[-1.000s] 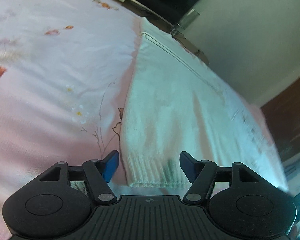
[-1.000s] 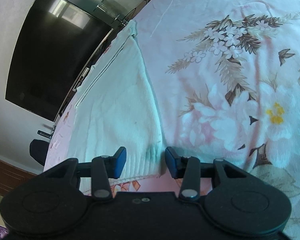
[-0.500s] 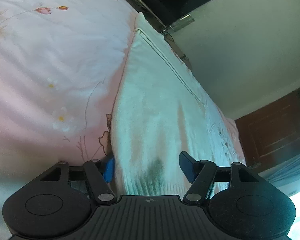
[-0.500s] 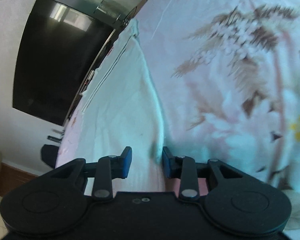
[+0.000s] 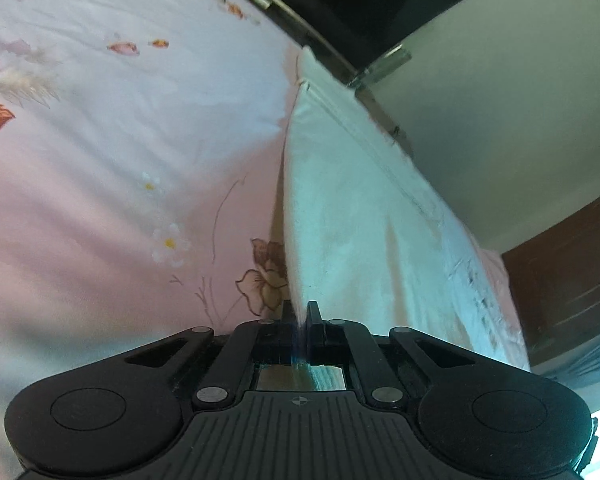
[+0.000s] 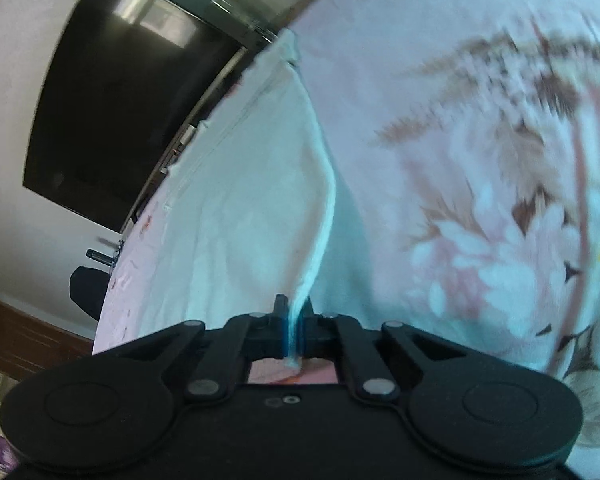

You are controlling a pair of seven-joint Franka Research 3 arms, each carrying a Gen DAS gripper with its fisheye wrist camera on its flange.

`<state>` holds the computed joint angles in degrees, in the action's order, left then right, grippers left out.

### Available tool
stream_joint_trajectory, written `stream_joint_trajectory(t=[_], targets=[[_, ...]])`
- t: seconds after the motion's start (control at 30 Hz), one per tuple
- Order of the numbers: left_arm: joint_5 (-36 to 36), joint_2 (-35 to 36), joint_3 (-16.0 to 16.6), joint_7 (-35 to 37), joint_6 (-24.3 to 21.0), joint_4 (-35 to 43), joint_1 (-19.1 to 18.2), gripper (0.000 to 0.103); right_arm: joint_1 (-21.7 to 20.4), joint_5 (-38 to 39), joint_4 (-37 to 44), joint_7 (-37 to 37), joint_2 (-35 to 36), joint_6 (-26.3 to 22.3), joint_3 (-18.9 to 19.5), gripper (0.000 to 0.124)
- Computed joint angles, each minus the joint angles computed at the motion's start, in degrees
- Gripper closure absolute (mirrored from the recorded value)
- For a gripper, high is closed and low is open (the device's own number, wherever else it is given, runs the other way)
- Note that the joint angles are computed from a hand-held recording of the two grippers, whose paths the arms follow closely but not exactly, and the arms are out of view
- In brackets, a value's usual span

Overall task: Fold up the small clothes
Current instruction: 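Grasp the ribbed hem with the left tool while the right tool grasps it too, then lift the hem with both tools and carry it toward the collar end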

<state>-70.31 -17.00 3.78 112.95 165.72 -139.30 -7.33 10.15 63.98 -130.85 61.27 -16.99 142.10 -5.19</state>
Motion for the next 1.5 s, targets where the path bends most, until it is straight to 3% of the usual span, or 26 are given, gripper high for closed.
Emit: stream_joint_trajectory(t=[0.1,0.23,0.3,0.5,0.57,0.67,0.8,0.9,1.07,1.33,1.5], targets=[[-2.07,-2.05,0.17,2.23,1.64,-1.5,-0.75,0.1,0.22,0.63,-0.48,-2.04,-1.76,0.12,-0.36,0.119],[5.0,-1.39,0.29,-2.99,1.34,-3.4,0.14,0.1,-0.17,-1.66,-1.48,-1.88,-1.88,0.11,-0.43,0.119],[1.99,-0.92,1.54,-0.46,2.24,-3.09,-1.5,0.1,-1.11,-5.4,-1.61,2.11,0.23,-0.1,0.26,0.119],[0.5,-0.9,1.29,-0.93,3.17,-3.06,-1.66,0.1,-0.72,-1.41,-2.21,0.96,0.3,0.64,-0.19,0.119],[5.4,-1.48,-0.5,-6.41,3.91,-3.4,-0.29,0.1,-0.68,-1.08,-1.81,0.41,0.25,0.71,-0.28,0.119],[9.31,-2.15,-0.19,-8.5,5.8,-2.7,-1.38,0.1,-0.45,-1.02,-0.44,-0.32,0.0,0.91,-0.15,0.119],[11.47,-0.96,2.64,-8.95,7.85,0.26,-4.14,0.1,-0.02,-1.97,2.21,-3.17,0.41,1.66,0.08,0.119],[16.85,0.73,2.81,-13.21,7.55,2.77,-3.26,0.1,0.34,-2.39,4.78,-4.6,1.49,1.67,0.11,0.119],[17.33,5.14,4.22,-12.0,6.6,9.8,-4.41,0.1,0.35,-3.53,10.6,-5.72,4.59,1.04,0.44,0.119],[18.74,19.34,1.0,-10.68,2.99,30.03,2.06,0.1,-1.92,-2.16,27.92,-6.42,17.39,0.0,1.99,0.119],[26.18,31.82,-0.14,-16.87,-0.52,46.49,5.7,0.1,-4.75,-4.99,45.12,-2.17,30.3,-1.22,5.14,0.119]])
